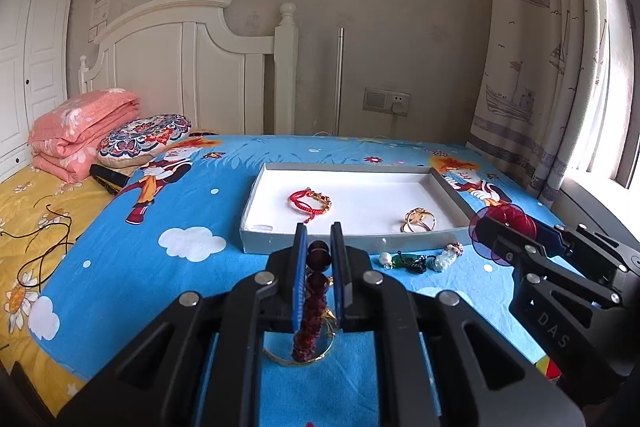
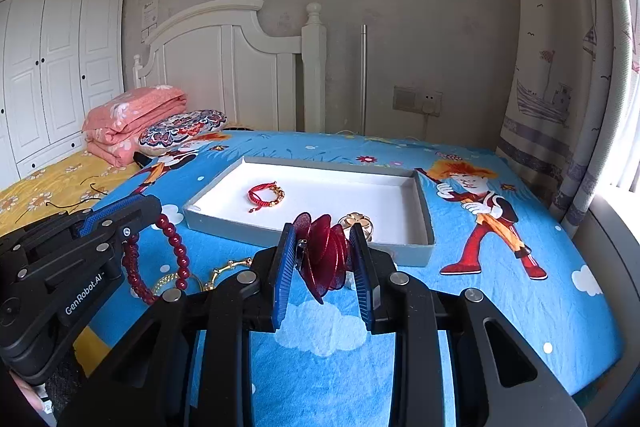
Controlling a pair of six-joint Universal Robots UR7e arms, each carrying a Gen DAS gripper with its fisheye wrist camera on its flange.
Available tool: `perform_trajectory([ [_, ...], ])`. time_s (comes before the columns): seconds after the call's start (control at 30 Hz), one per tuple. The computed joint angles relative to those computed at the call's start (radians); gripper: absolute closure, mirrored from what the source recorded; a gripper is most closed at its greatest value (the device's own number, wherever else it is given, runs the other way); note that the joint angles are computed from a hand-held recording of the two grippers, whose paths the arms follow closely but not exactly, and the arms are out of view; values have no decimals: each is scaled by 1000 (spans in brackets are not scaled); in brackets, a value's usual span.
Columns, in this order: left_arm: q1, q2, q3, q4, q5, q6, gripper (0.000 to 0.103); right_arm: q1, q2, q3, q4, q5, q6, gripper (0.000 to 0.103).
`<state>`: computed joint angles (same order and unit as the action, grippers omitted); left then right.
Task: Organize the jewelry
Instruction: 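Carry the bead bracelet with the left tool while the right carries the brooch to the tray, then open the left tool over the tray while the right tool releases the brooch inside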
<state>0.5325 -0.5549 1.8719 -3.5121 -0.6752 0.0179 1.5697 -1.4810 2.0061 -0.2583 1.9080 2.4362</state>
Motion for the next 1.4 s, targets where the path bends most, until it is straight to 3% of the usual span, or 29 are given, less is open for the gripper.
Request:
perform_trajectory([
  [0.5, 91, 119, -360, 176, -63, 115, 92, -13, 174, -292, 77, 28, -21, 75],
  [0.83, 181, 293, -764, 479, -62, 87, 92, -36, 398, -656, 319, 103, 66, 75],
  [1.07, 213, 344, -863, 590, -33, 55, 91, -53, 488, -786, 411, 166, 97, 75],
  [1.1, 215, 346, -865, 593, -28, 51, 90, -54, 492, -789, 415, 173, 94, 70],
  [1.13, 217, 344, -863, 598, -23, 46, 79, -54, 490, -783, 411, 175, 89, 63],
  [1.17, 217, 335, -845, 586, -24, 46, 64, -56, 478, -762, 392, 169, 83, 43],
  [1.23, 211, 325, -818, 527, -9, 70, 51, -58, 452, -724, 364, 150, 77, 40],
  [1.33, 201, 291, -761, 492, -8, 83, 46, -55, 422, -685, 362, 141, 85, 40],
  [1.4, 192, 260, -715, 491, -1, 67, 31, -52, 398, -654, 369, 131, 92, 40],
])
